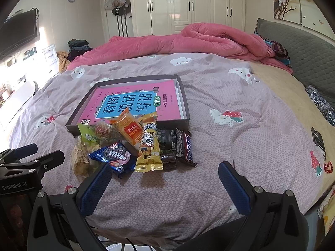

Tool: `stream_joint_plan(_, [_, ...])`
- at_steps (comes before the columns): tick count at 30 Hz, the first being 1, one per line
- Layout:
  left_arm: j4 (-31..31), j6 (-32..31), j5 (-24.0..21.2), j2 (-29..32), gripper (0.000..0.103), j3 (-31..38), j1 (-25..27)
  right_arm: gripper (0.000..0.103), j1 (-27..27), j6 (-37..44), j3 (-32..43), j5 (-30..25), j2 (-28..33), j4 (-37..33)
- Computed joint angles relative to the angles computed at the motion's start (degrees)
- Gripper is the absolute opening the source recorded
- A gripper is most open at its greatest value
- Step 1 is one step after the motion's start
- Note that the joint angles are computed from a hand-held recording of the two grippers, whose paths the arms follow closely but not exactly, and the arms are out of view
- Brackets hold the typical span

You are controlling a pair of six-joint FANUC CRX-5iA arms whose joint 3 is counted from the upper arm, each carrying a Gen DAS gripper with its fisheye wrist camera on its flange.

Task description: Organize snacks

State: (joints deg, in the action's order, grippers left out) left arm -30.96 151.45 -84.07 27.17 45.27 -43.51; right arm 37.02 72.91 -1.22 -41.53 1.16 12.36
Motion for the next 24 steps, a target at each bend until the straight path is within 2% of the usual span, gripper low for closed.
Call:
stream_joint_plan(15, [0.7, -0.12, 0.32, 0.2, 0.1, 0.01, 0.26, 0.102, -0.12, 0.05, 0.19, 0.12, 0.2, -0.07])
stream_joint_plan(24, [4.42, 0.43, 2.65, -0.42, 0.1, -2.68, 2.02, 0.102, -0.45, 0.38, 1.26, -0.65, 1.26, -1.2])
